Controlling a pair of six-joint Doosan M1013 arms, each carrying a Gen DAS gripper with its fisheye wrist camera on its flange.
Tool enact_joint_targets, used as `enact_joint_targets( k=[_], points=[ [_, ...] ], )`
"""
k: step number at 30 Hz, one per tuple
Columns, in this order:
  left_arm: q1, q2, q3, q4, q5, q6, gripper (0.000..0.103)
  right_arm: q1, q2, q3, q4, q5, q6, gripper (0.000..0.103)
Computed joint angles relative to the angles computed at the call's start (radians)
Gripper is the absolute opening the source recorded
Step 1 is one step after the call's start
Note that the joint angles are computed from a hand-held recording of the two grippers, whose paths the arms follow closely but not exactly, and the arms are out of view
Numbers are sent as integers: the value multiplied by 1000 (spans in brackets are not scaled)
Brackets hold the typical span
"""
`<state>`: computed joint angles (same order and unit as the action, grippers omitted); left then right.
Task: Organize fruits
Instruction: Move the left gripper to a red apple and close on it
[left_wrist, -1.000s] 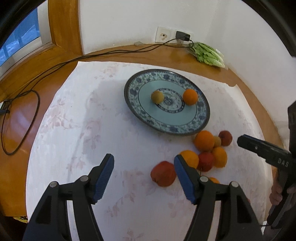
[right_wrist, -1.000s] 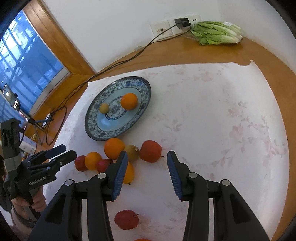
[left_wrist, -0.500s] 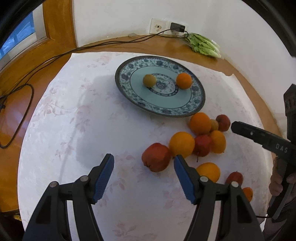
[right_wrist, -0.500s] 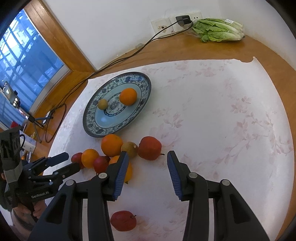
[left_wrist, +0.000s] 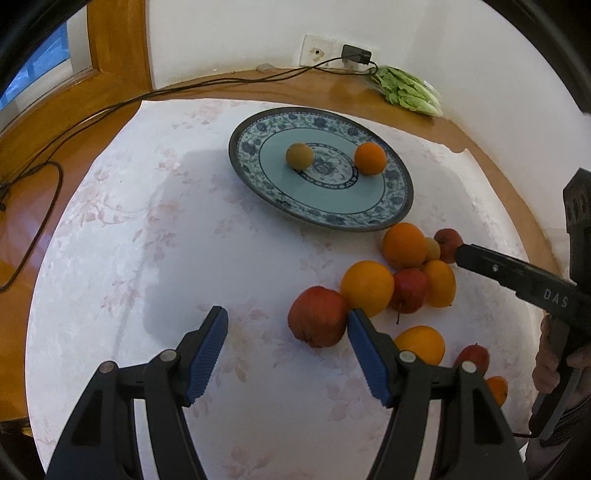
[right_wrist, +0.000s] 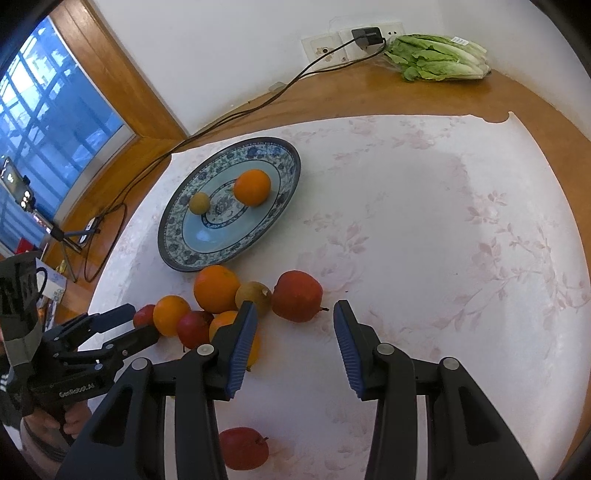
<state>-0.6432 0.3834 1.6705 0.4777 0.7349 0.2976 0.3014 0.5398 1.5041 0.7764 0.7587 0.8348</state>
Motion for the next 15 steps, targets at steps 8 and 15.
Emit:
enact_joint_targets(
  k=[8, 15],
  points=[
    [1, 0, 4, 17, -25, -5, 63, 5, 10, -5, -11, 8, 12, 44],
    [1, -1, 8, 19, -50, -6, 50, 9, 12, -4, -17, 3, 12, 41]
  ],
)
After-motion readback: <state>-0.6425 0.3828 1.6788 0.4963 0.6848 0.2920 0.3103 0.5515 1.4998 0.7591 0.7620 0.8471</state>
